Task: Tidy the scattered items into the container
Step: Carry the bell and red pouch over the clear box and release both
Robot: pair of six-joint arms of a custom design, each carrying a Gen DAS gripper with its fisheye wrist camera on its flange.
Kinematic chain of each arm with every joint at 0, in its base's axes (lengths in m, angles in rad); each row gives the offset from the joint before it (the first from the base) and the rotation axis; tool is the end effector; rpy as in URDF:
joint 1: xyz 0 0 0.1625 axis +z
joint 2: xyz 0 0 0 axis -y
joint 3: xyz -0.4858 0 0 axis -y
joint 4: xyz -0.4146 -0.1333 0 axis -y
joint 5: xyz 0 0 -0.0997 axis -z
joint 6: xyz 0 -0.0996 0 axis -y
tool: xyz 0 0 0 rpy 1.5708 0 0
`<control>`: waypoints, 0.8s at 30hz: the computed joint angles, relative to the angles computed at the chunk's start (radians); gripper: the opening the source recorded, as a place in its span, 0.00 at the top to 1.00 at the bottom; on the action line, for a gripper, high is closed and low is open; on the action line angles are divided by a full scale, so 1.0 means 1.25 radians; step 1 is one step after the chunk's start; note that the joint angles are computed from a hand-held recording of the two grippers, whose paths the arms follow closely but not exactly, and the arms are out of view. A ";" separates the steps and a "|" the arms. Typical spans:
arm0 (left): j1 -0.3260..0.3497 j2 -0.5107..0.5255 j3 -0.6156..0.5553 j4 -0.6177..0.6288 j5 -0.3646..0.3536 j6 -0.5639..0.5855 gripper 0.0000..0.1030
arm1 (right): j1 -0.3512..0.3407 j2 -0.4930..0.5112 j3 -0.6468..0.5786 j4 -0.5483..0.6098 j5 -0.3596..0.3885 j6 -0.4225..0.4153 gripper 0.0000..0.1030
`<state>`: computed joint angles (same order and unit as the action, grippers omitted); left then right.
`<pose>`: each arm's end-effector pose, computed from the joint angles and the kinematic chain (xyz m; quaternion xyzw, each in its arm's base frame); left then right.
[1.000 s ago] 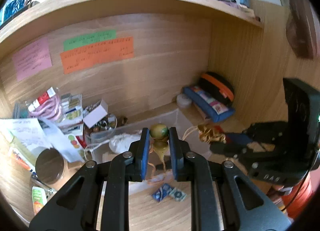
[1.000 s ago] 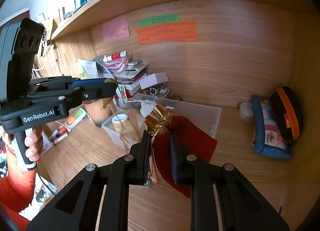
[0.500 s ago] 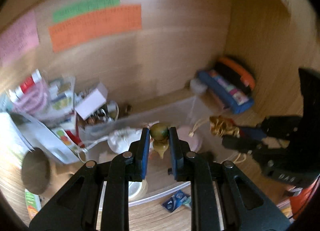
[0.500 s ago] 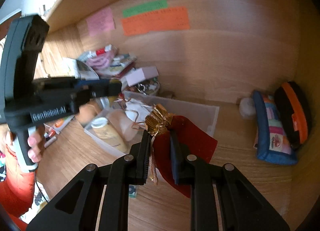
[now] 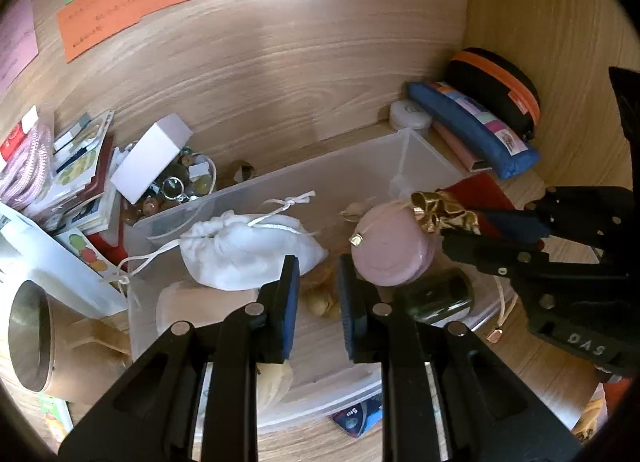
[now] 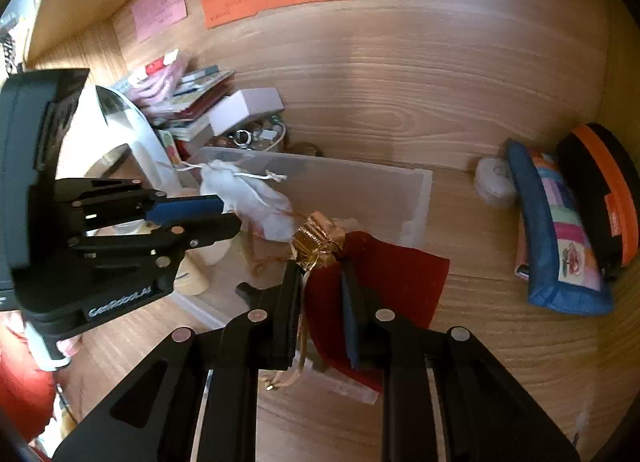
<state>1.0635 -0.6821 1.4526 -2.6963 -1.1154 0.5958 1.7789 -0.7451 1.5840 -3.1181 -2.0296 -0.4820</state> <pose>-0.2335 -0.7846 0.1308 0.4685 0.8376 -0.1620 0.2296 0.2459 -0.7330 0.1805 0.2347 -0.8862 0.3055 0.2574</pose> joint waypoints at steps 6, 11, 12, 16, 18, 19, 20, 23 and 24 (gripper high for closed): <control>0.001 0.000 -0.004 0.014 -0.006 0.000 0.79 | 0.009 0.025 -0.020 -0.023 -0.055 -0.044 0.81; -0.002 -0.011 0.010 -0.005 -0.012 0.008 0.65 | 0.014 0.024 -0.016 -0.027 -0.064 -0.054 0.74; -0.003 -0.016 0.015 -0.008 -0.016 0.007 0.65 | 0.015 0.021 -0.010 -0.035 -0.063 -0.058 0.70; -0.005 -0.031 0.027 -0.026 -0.023 0.005 0.59 | 0.023 0.013 0.008 -0.076 -0.068 -0.075 0.62; -0.005 -0.041 0.036 -0.037 -0.026 0.004 0.56 | 0.028 0.006 0.020 -0.091 -0.072 -0.079 0.62; -0.006 -0.048 0.043 -0.044 -0.026 0.002 0.56 | 0.030 0.002 0.026 -0.096 -0.071 -0.080 0.61; -0.006 -0.053 0.048 -0.048 -0.027 0.001 0.55 | 0.031 -0.002 0.031 -0.098 -0.069 -0.080 0.61; -0.007 -0.073 0.072 -0.072 -0.024 0.003 0.48 | 0.037 -0.015 0.054 -0.106 -0.064 -0.082 0.61; -0.007 -0.080 0.081 -0.083 -0.024 0.005 0.46 | 0.040 -0.020 0.064 -0.113 -0.064 -0.084 0.61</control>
